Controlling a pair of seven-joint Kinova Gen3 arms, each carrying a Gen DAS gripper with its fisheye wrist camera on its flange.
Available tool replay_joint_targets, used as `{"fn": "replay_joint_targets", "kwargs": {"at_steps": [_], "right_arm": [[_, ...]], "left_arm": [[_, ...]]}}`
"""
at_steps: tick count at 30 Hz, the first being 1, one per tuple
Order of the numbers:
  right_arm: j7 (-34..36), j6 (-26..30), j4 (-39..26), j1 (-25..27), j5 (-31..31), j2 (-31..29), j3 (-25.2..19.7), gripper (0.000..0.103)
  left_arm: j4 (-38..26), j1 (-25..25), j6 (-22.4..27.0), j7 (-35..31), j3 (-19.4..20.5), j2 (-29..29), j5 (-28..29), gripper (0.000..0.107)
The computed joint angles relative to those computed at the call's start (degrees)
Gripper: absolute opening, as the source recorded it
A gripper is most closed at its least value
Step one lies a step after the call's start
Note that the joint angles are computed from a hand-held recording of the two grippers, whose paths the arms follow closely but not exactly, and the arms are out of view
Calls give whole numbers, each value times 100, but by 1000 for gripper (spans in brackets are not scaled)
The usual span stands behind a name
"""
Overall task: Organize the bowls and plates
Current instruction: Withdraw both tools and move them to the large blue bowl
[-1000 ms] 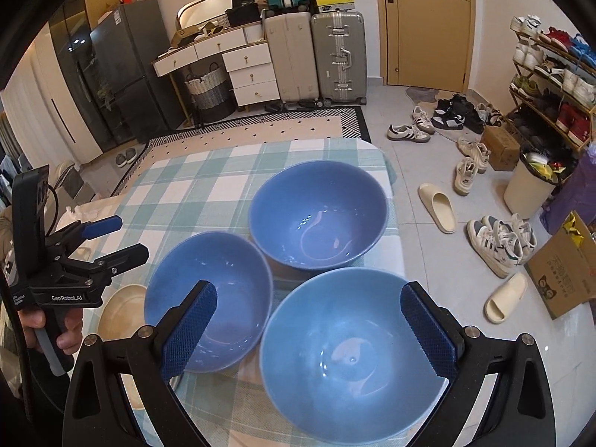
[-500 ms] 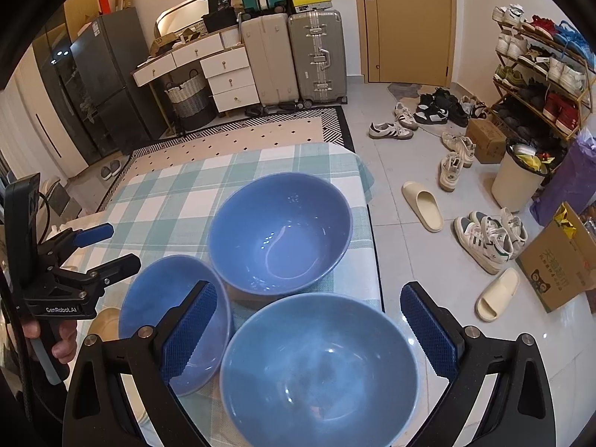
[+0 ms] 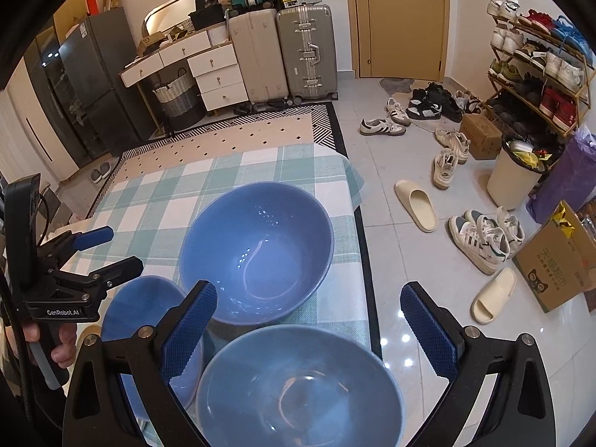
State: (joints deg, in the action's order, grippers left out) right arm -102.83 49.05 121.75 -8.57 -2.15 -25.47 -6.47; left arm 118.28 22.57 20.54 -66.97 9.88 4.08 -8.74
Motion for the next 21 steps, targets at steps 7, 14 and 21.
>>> {"fn": "replay_joint_targets", "kwargs": {"at_steps": [7, 14, 21], "right_arm": [[38, -200, -5, 30, 30, 377, 94, 101], [108, -347, -25, 24, 62, 679, 157, 101], [199, -569, 41, 26, 63, 919, 224, 101]], "left_arm": [[-192, 34, -17, -6, -80, 337, 0, 101], [-370, 146, -56, 76, -214, 600, 1, 101], [-533, 266, -33, 152, -331, 817, -48, 101]]}}
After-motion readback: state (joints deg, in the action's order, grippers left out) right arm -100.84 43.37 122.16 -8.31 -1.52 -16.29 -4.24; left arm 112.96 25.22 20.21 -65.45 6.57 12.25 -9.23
